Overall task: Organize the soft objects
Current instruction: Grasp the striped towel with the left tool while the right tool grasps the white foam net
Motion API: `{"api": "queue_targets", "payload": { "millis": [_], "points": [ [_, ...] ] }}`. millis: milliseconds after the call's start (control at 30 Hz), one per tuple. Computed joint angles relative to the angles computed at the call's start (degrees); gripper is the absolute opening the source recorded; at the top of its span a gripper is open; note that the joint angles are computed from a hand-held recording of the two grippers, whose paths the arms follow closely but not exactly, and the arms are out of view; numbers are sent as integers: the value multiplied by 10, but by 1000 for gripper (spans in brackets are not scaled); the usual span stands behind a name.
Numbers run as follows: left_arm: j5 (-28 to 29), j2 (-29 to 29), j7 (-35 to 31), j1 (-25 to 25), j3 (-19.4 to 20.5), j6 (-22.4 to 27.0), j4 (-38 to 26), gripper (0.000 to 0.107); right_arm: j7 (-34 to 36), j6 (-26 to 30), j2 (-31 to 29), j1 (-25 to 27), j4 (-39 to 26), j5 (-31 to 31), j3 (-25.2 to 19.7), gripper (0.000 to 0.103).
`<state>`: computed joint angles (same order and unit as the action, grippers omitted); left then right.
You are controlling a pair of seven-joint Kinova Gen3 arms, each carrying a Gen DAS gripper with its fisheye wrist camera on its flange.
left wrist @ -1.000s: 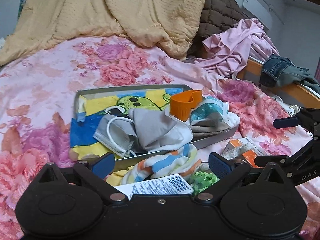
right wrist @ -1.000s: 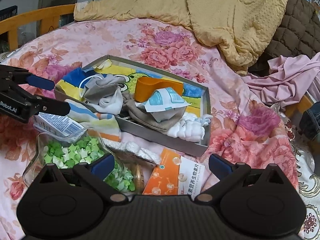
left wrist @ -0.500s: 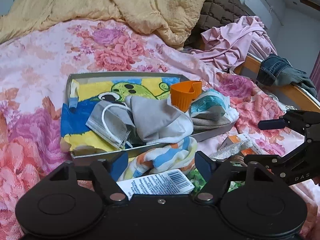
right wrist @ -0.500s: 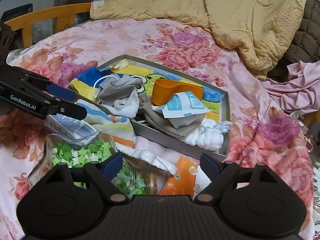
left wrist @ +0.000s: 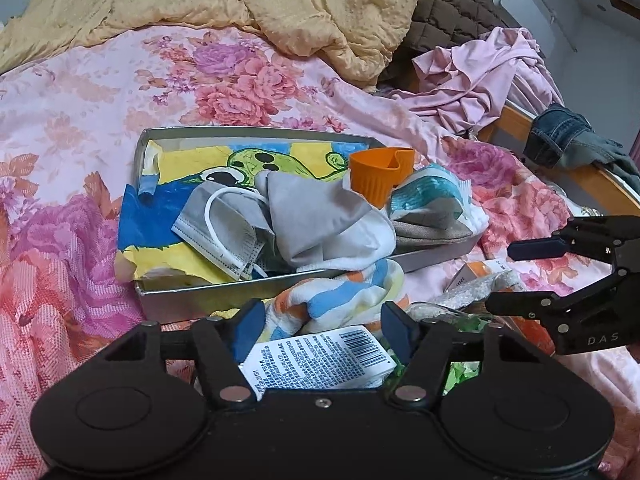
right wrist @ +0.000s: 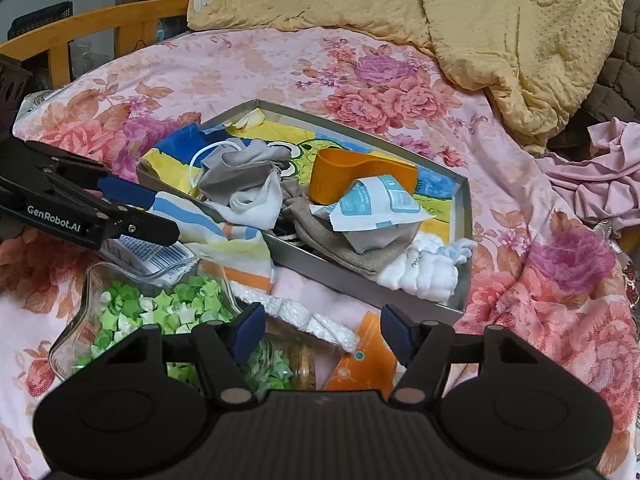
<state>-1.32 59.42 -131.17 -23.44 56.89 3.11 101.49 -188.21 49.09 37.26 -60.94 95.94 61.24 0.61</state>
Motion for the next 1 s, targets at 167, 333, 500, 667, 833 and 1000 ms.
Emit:
{"api": "queue_targets", "payload": {
  "millis": [167, 333, 500, 667, 833, 1000],
  "points": [
    [0, 6, 9, -3, 3, -9, 2, 54, 13, -18, 0, 9, 2, 3, -1, 53],
    [-5, 13, 24, -7, 6, -11, 0, 43, 15, -19, 1, 5, 2, 5, 2, 50],
    [-6, 28, 29, -17, 17, -6, -3, 32, 30, -8, 5, -2, -4, 6, 1, 47],
    [-14, 31, 29, -19, 20, -13, 2, 25, 44, -10, 7, -1, -5, 9, -1, 37],
    [-28, 33, 33, -20, 22, -21, 7, 18, 72, 0, 15, -7, -13, 8, 0, 31],
    [-31, 35, 34, -21, 25, -19, 7, 16, 69, 6, 15, -14, -14, 13, 3, 28]
  ]
}}
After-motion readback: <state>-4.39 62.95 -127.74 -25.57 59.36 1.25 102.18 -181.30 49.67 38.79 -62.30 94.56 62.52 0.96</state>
